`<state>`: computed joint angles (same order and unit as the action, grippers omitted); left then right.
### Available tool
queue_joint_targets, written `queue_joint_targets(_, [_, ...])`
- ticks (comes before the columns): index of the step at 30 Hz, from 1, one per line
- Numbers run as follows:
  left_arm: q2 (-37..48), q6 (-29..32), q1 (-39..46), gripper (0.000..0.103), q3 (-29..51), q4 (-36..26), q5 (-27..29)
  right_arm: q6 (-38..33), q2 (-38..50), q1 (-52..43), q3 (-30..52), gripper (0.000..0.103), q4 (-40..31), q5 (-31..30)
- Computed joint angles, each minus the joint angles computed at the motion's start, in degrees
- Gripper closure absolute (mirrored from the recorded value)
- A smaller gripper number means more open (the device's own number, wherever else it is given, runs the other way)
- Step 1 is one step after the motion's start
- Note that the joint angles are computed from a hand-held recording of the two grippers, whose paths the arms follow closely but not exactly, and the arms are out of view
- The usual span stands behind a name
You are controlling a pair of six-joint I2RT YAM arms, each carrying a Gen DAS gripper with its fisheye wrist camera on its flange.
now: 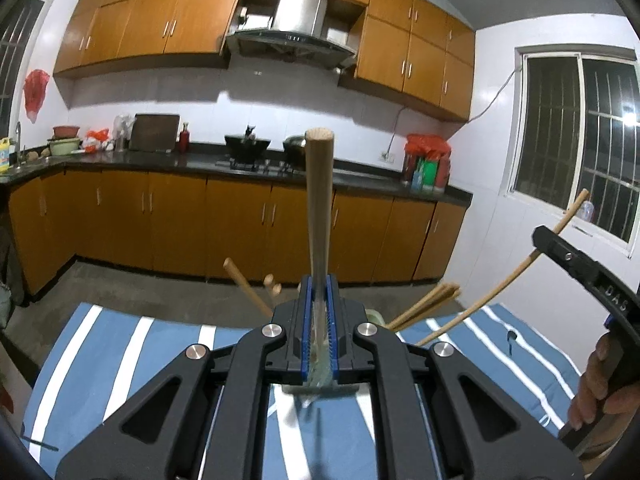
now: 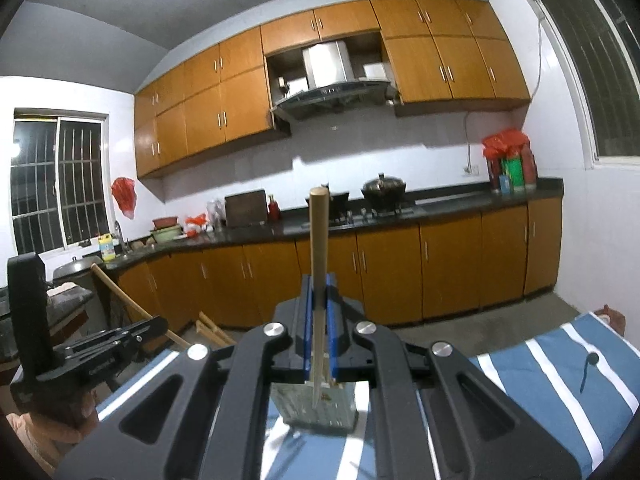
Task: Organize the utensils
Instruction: 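Lift both chopsticks upright and carry them over the green holder, then open both tools to drop the chopsticks into the green holder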
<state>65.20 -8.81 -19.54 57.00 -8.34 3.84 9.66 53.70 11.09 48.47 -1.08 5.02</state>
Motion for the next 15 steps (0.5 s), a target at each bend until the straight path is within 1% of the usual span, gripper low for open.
queue_joint_targets(7, [4.21,-0.85,-0.66,0.095,3.05,3.82,-1.07,-1.48,3.55,1.18,3.04,0.095,4.23,2.42])
queue_joint_targets(12, [8.00,-1.40,-0.81,0.095,4.23,5.49,-1.38,-2.42,8.56,1.37,4.56,0.095,7.77,4.08])
queue_joint_targets(15, [9.29,-1.01,-1.11,0.096,4.19,6.69,-1.55,-2.28,12.51,0.73,5.90,0.095,9.54,3.72])
